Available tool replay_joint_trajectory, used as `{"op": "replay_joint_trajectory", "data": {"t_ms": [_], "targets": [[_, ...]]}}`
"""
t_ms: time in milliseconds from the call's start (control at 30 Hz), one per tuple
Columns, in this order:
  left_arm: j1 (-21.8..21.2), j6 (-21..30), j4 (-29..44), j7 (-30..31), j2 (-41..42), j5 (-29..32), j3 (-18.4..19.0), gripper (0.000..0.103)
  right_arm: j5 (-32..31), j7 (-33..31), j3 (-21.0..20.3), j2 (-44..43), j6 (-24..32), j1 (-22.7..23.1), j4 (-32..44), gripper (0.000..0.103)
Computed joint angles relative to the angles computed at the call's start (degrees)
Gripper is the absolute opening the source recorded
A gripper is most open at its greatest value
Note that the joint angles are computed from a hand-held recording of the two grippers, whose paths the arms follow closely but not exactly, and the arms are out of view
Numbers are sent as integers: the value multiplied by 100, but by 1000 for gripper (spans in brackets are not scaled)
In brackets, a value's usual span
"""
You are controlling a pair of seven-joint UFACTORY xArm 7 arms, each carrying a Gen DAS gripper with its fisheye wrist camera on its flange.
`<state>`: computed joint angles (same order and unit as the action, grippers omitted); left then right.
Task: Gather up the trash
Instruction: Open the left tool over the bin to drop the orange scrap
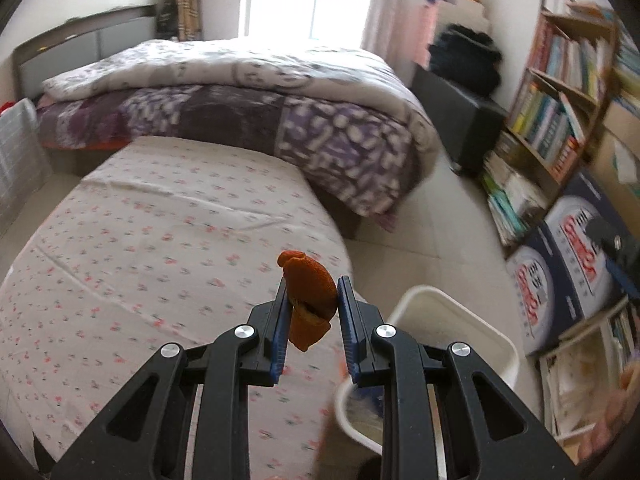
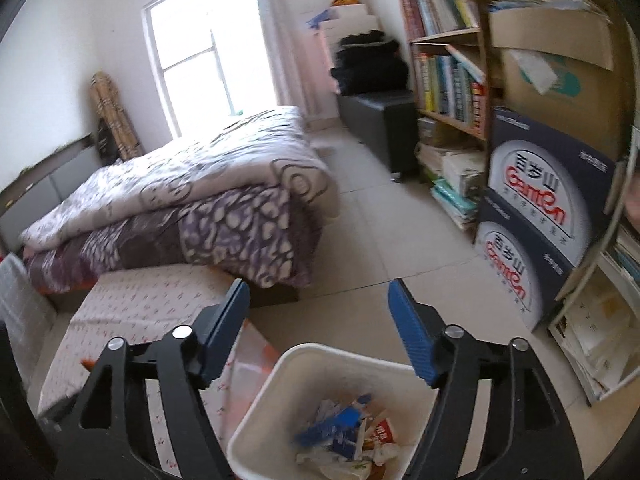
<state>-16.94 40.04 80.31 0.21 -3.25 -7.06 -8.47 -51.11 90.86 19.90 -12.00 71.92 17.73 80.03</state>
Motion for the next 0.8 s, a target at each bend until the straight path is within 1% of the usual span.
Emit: {"op": "replay_joint_trajectory", "data": {"t_ms": [67, 133, 167, 200, 233, 267, 300, 367, 400, 467, 533, 633, 700, 733, 767, 800], "targets": [[-77, 78, -34, 111, -22, -68, -59, 23, 22, 160, -22, -145, 52, -36, -133, 79], [-156, 215, -51, 311, -38, -278, -87, 23, 59, 302, -14, -273, 76, -99, -253, 87], [-199, 315, -54, 444, -46, -438, -95, 24, 86, 335, -11, -337, 86, -135, -309, 90], [-231, 400, -58, 586, -51, -605, -93, 26, 109, 403, 8, -391, 120, -178, -355, 93], [-255, 459, -67, 699, -64, -731, -91, 31, 143, 461, 25, -432, 142, -218, -391, 95], [-280, 543, -68, 882, -80, -937, -77, 44, 180, 503, 41, -453, 141, -251, -414, 96], [-296, 577, -94, 1035, -118, -1128, -62, 53, 213, 522, 50, -463, 129, -281, -422, 96], [-299, 522, -167, 1147, -211, -1223, -52, 56, 300, 518, 80, -424, 116, -312, -381, 96], [-290, 471, -213, 1143, -270, -1179, -51, 60, 328, 493, 99, -383, 139, -319, -335, 96], [-268, 347, -275, 1034, -354, -1021, -62, 67, 286, 436, 190, -220, 292, -305, -165, 96], [-196, 39, -452, 800, -529, -678, -74, 70, 135, 385, 264, -53, 491, -221, 17, 96], [-24, -544, -822, 333, -830, -81, -93, 80, -336, 241, 431, 386, 993, 36, 437, 96], [198, -969, -1053, -180, -1014, 481, -157, 88, -594, 169, 485, 632, 1294, 249, 663, 96], [300, -1161, -1150, -394, -1082, 721, -183, 91, -742, 141, 515, 772, 1413, 371, 782, 96], [503, -1460, -1298, -779, -1187, 1131, -274, 95, -880, 109, 533, 912, 1525, 494, 905, 96], [640, -1652, -1375, -1019, -1240, 1410, -322, 96, -998, 69, 538, 1034, 1653, 615, 1025, 96]]}}
